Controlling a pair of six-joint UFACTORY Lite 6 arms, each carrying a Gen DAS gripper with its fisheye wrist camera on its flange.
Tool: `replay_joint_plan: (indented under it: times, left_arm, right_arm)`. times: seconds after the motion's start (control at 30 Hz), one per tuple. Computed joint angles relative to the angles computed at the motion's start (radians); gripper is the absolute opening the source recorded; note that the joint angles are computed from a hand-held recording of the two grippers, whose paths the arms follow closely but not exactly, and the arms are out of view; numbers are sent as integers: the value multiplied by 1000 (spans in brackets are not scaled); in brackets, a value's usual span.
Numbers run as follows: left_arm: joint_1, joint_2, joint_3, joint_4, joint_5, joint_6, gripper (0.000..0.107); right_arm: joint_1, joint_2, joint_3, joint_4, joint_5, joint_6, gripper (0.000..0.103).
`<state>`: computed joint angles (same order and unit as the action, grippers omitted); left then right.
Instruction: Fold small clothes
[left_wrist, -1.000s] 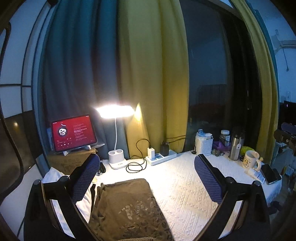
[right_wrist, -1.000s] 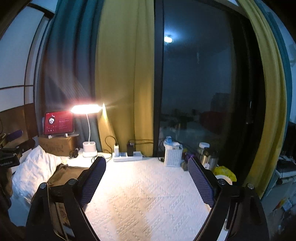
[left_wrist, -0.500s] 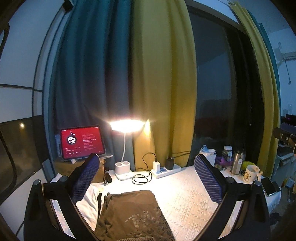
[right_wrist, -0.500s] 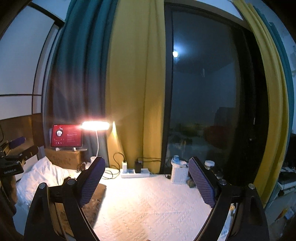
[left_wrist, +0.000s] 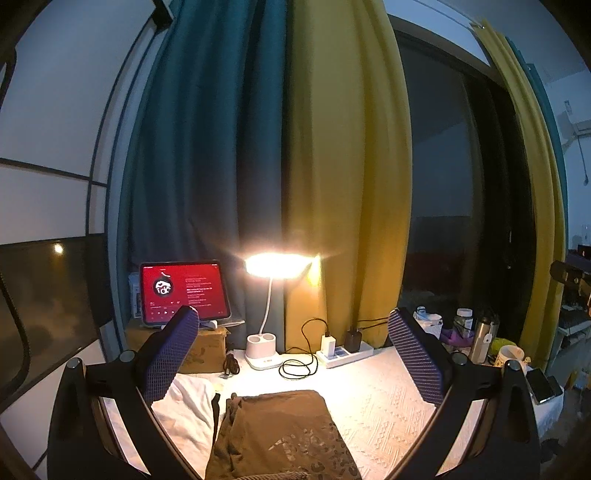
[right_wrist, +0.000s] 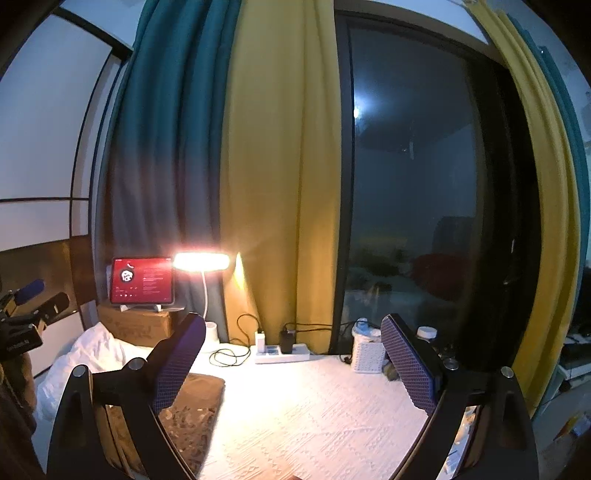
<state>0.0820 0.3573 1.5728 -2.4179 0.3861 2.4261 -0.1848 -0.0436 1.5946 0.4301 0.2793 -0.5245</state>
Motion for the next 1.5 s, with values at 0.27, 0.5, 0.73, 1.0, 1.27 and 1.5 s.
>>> replay_joint_plan:
  times: [0.27, 0.5, 0.73, 1.0, 1.27, 1.5]
  left_arm:
    - [4, 23, 11, 18, -9, -18, 101]
    - [-23, 60, 59, 101, -68, -88, 101]
    - [-26, 58, 55, 99, -73, -88, 101]
    - [-17, 63, 56, 90, -70, -84, 101]
    - [-19, 70, 63, 101, -79, -95, 101]
    - [-21, 60, 49, 92, -82, -87, 101]
  right_arm:
    - [1, 28, -10, -80, -4, 87, 97]
    - [-11, 59, -6, -55, 13, 66, 97]
    - [-25, 70, 0, -24, 18, 35, 97]
    - [-19, 64, -7, -36, 19, 39, 97]
    - [-23, 66, -7, -20, 21, 22, 97]
    - [-31, 78, 5, 0, 31, 2, 97]
